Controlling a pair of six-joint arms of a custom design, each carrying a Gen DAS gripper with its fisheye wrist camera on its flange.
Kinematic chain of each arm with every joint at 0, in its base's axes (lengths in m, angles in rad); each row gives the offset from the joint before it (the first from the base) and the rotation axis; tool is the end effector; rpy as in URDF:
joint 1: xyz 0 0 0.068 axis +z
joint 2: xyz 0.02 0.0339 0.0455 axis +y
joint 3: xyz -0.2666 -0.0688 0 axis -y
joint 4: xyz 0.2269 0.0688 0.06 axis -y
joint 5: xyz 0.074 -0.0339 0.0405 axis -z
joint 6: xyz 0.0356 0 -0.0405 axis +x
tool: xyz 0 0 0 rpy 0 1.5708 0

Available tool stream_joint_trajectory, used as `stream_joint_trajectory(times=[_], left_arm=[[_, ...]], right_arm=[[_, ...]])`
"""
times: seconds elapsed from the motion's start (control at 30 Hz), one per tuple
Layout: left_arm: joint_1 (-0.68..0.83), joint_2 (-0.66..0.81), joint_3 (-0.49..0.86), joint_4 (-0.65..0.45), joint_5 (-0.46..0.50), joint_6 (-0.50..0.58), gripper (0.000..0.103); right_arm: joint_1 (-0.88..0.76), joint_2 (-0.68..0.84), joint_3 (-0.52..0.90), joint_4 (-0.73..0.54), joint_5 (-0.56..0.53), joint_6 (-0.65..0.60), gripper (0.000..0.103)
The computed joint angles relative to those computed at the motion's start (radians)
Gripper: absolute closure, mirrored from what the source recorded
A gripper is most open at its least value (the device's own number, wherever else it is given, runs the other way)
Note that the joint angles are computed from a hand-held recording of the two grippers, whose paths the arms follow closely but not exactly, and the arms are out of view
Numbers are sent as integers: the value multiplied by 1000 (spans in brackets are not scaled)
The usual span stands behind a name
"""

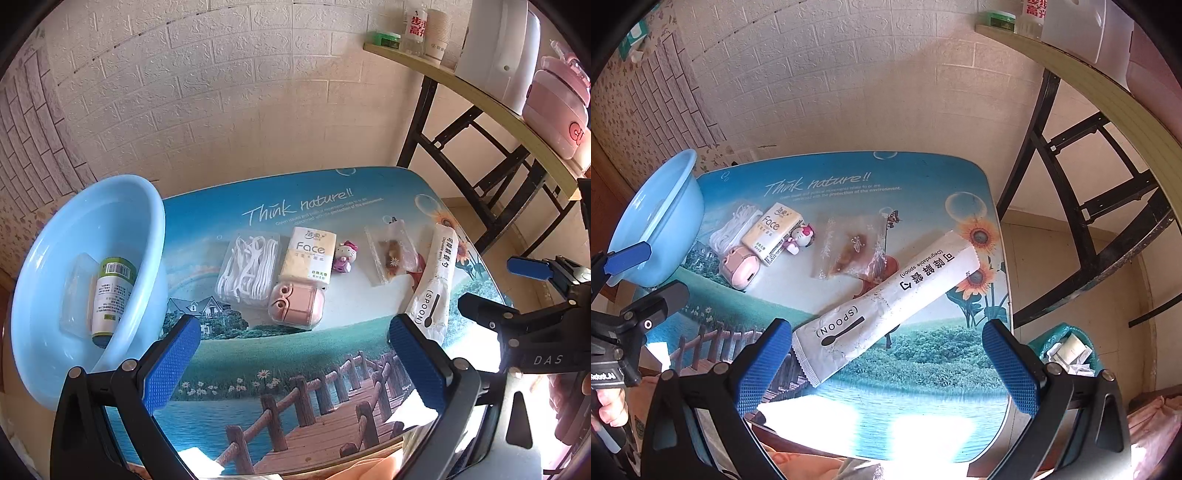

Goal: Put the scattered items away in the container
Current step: 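Move left tool to the pink owl case while right tool approaches the white SPOON packet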

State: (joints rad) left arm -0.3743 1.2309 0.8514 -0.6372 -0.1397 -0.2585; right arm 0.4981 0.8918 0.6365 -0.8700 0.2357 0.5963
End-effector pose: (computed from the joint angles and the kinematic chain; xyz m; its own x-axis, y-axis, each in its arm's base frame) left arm 0.2081 -0.0764 0.2436 -0.8403 0.0581 -0.5390 0.0818 0.9965 -0.0200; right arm 0.1218 0.0568 0.2237 -0.8672 0.1500 -0.4749 0.1340 0.9887 0.0676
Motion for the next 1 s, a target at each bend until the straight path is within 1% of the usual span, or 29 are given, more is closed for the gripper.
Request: stream_joint_trajectory(times=[0.3,0.47,0.67,1.0], left_arm=[[27,53,-1,18,17,1,0],[30,67,2,20,13,23,0],[68,73,-15,34,35,31,0],[103,102,-31,72,61,48,0]], right_arm=[[-19,113,10,45,-19,14,0],[22,181,18,74,6,57,0],[55,277,25,110,23,81,0],[76,354,18,149,19,84,0]])
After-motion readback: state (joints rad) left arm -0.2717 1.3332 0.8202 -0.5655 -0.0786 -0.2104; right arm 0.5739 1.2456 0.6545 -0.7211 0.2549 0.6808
